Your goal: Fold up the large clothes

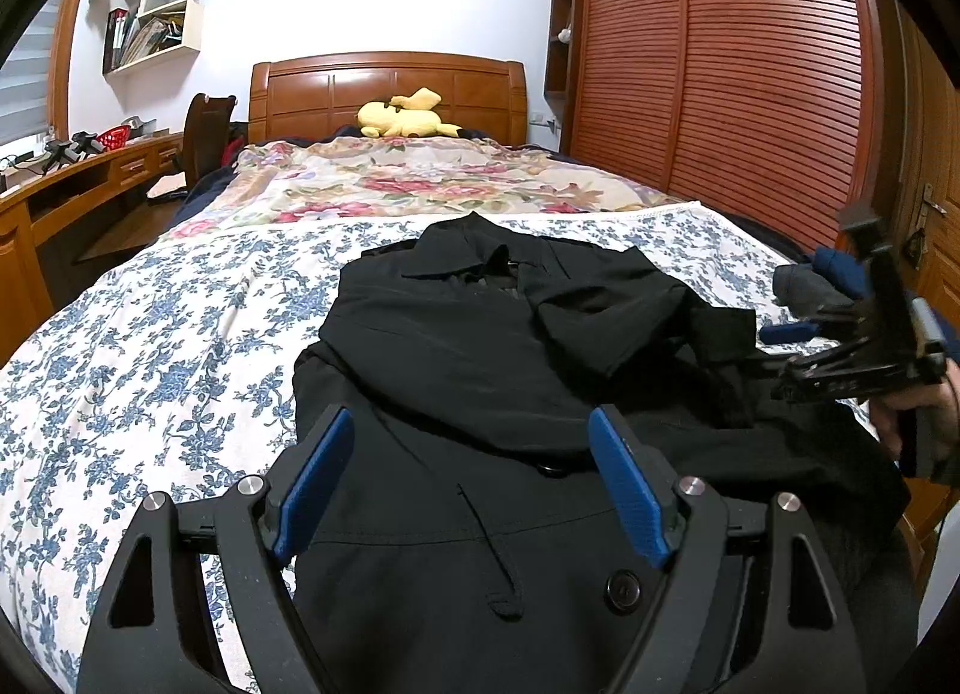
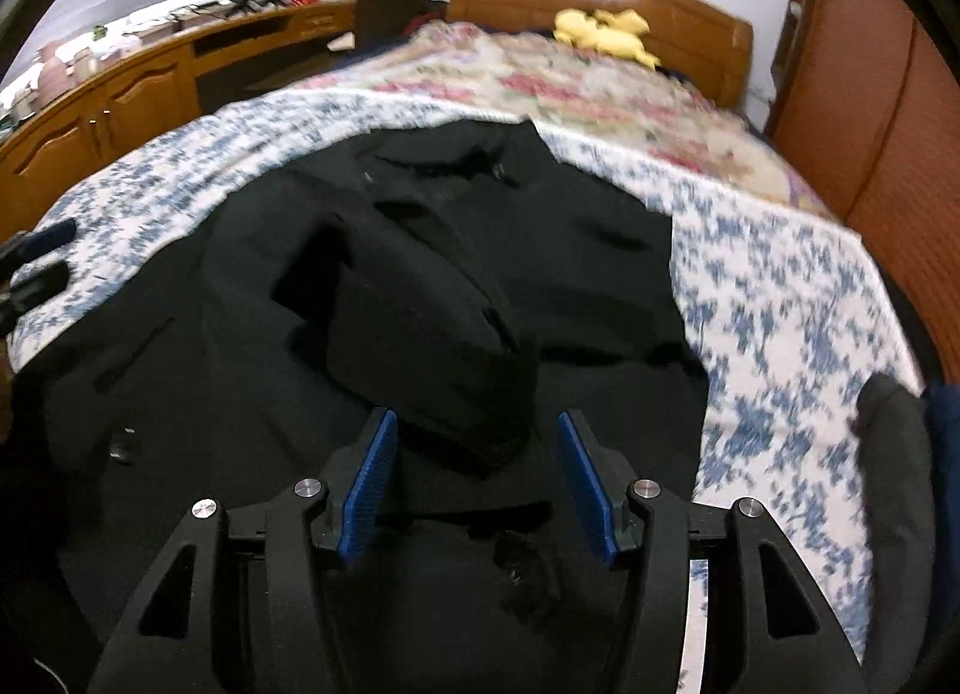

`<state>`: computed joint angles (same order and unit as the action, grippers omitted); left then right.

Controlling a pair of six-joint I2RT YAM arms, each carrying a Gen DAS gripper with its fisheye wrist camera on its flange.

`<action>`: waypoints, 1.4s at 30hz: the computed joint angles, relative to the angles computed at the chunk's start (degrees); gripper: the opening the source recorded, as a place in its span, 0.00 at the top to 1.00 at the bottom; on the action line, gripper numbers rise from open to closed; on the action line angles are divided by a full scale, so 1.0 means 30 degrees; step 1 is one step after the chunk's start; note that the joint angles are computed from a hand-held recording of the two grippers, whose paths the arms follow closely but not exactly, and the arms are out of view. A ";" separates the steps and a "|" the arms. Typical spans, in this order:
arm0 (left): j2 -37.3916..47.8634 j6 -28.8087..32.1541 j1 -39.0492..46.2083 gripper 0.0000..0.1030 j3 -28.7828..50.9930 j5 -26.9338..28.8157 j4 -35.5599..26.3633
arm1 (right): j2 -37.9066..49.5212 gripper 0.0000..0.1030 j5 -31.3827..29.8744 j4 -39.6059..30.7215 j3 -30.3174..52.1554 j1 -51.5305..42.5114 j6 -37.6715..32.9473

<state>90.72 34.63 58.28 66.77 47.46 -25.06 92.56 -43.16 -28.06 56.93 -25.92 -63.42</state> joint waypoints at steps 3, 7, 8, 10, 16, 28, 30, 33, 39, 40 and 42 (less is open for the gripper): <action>0.0012 -0.0018 -0.0001 0.21 0.0025 -0.0002 -0.0002 | 0.1061 0.44 0.0899 0.0258 0.0593 0.0863 0.1302; -0.0043 -0.0073 -0.0003 0.21 -0.0025 0.0000 0.0009 | 0.2487 0.44 0.1612 -0.0762 0.1848 0.1643 0.2357; -0.0022 -0.0082 0.0007 0.21 -0.0030 0.0010 0.0024 | 0.2499 0.44 0.1709 -0.0795 0.1861 0.1787 0.2474; 0.0023 -0.0062 0.0057 0.21 -0.0014 0.0053 0.0021 | 0.2285 0.45 0.1760 -0.0553 0.1559 0.1904 0.2358; 0.0134 0.0121 0.0391 0.21 0.0349 0.0440 -0.0352 | 0.0636 0.94 0.1306 -0.1252 0.0459 0.1758 -0.0124; 0.0253 0.0395 0.1340 0.21 0.1061 0.1338 -0.1019 | -0.4624 0.96 -0.3049 -0.0085 0.0248 -0.2677 0.0289; 0.0232 0.0349 0.1421 0.21 0.1127 0.1416 -0.1053 | -0.5352 0.96 -0.3938 -0.0611 0.0319 -0.3313 -0.0092; 0.0293 0.0385 0.1663 0.21 0.1281 0.1568 -0.1146 | -0.6732 0.96 -0.5001 -0.1926 0.0189 -0.3617 -0.0828; 0.0397 0.0362 0.1975 0.21 0.1459 0.1556 -0.1086 | -0.9610 0.96 -0.6831 -0.6291 -0.1024 -0.3316 -0.4565; 0.0463 0.0375 0.2049 0.21 0.1497 0.1505 -0.1010 | -0.9904 0.96 -0.6965 -0.7152 -0.1249 -0.3209 -0.5431; 0.0553 0.0402 0.2109 0.21 0.1570 0.1425 -0.0988 | -1.0491 0.96 -0.7072 -0.8640 -0.1797 -0.2937 -0.6903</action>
